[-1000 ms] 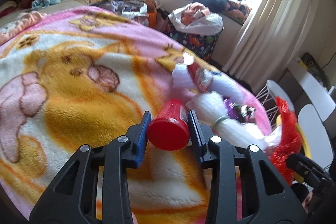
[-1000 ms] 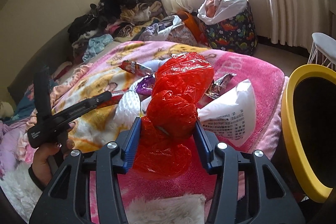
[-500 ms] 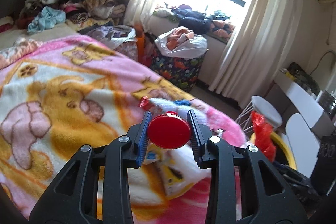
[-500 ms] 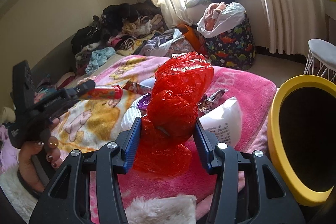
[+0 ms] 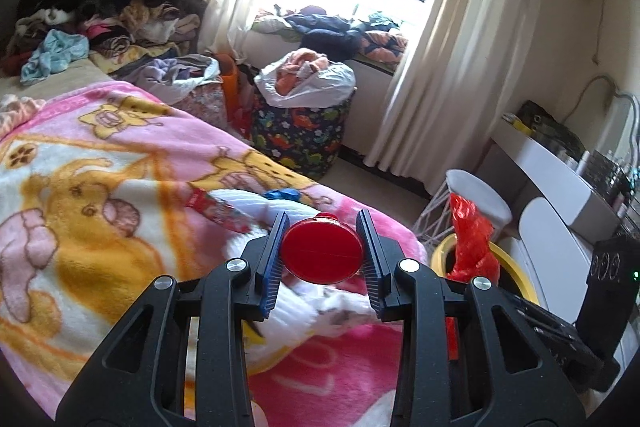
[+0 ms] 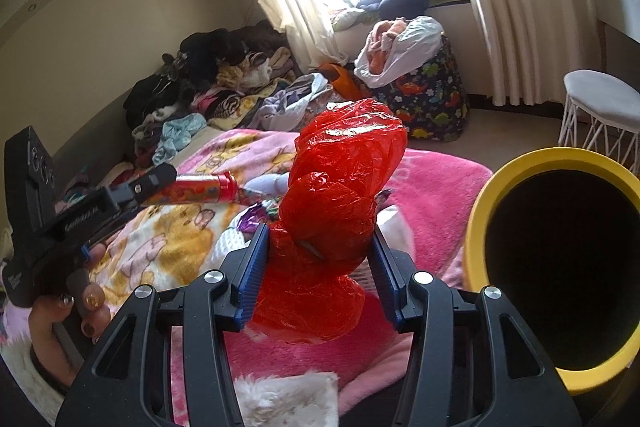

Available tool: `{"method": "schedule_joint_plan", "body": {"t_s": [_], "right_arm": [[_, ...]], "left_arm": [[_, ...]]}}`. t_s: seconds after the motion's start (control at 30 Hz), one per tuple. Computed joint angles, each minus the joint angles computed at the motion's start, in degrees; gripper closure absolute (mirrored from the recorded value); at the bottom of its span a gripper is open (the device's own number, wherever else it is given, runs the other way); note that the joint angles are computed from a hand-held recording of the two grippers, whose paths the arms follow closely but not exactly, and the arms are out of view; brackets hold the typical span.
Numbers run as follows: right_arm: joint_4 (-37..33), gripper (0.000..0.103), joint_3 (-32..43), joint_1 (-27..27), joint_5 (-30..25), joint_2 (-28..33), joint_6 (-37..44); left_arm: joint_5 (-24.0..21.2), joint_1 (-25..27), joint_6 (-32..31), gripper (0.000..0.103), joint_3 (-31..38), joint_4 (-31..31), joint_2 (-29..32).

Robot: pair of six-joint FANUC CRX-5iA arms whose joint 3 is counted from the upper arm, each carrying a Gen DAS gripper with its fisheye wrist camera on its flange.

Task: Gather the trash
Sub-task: 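Carry the red can and red bag over the yellow bin and open both tools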

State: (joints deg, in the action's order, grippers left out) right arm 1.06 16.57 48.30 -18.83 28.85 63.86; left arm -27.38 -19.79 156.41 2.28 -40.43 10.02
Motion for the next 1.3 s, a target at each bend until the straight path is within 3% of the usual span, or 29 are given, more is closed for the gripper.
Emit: {"method": "schedule_joint_plan", "body": {"t_s": [0.73, 0.93, 1.3], "right_arm": [[21.9, 0.056, -12.6, -4.9, 7.2, -4.6, -27.5], [16.8, 0.056, -11.6, -6.5, 4.5, -4.9, -24.7], [18.9, 0.056, -14.0, -8.5, 3.6, -5.8, -29.6]], "left_arm": [[2.1, -2.9, -11.4, 0.076, 7.2, 8.2, 7.6], [2.6, -3.5, -15.8, 0.075, 9.3, 11.7, 9.9], [3.6, -4.2, -25.1, 0.075, 13.1, 19.6, 14.7]]}}
